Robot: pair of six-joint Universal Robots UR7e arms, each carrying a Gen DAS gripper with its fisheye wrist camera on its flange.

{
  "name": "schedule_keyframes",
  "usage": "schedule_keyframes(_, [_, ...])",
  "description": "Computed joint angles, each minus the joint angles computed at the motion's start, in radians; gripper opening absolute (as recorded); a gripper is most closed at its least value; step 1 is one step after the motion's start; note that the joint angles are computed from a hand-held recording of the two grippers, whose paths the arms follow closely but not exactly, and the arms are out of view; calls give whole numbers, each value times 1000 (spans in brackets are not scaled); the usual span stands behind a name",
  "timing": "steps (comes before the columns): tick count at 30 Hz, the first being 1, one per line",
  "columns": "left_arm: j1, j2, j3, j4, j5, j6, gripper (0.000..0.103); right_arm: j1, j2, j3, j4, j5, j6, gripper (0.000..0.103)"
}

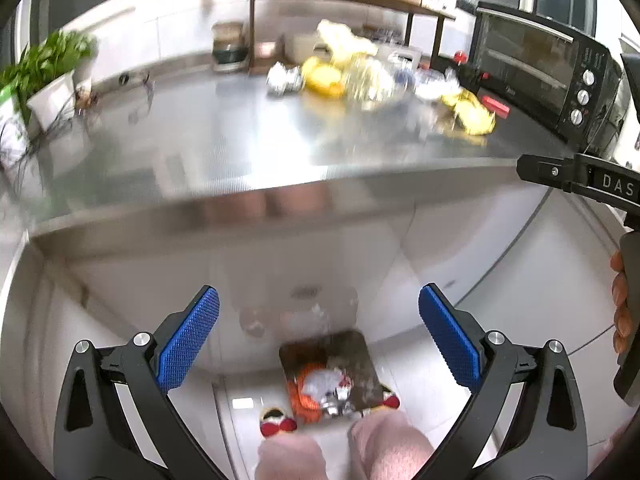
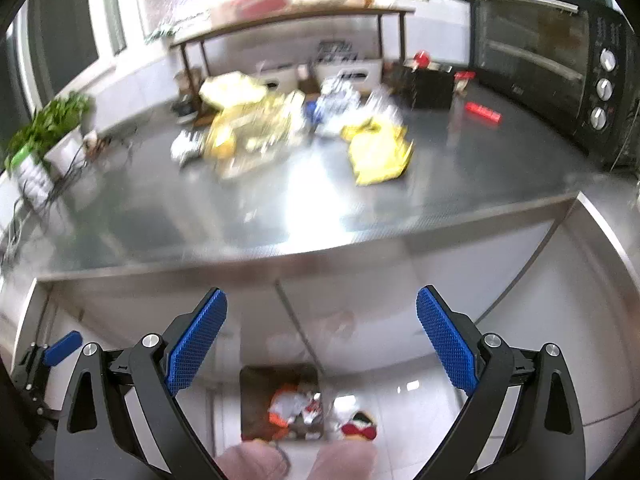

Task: Collect trash
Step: 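Raise both tools back over the counter, then grasp the clear plastic bottle with left tool while right tool grasps the yellow snack bag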

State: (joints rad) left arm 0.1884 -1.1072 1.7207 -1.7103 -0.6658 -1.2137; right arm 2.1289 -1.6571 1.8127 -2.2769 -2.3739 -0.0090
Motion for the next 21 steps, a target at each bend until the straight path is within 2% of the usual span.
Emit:
schedule_keyframes(4, [21,32,-73,-34,43,95,95,-17,41,-73,-31,-27,-40,96])
schedule_keyframes(11, [98,129,-215,-164,84,334,95,-75,137,-189,-57,-37,-81,96])
schedule_keyframes(21, [208,296,-453,-274,52,625,95,-159,269,-325,-43,-10,-126,96])
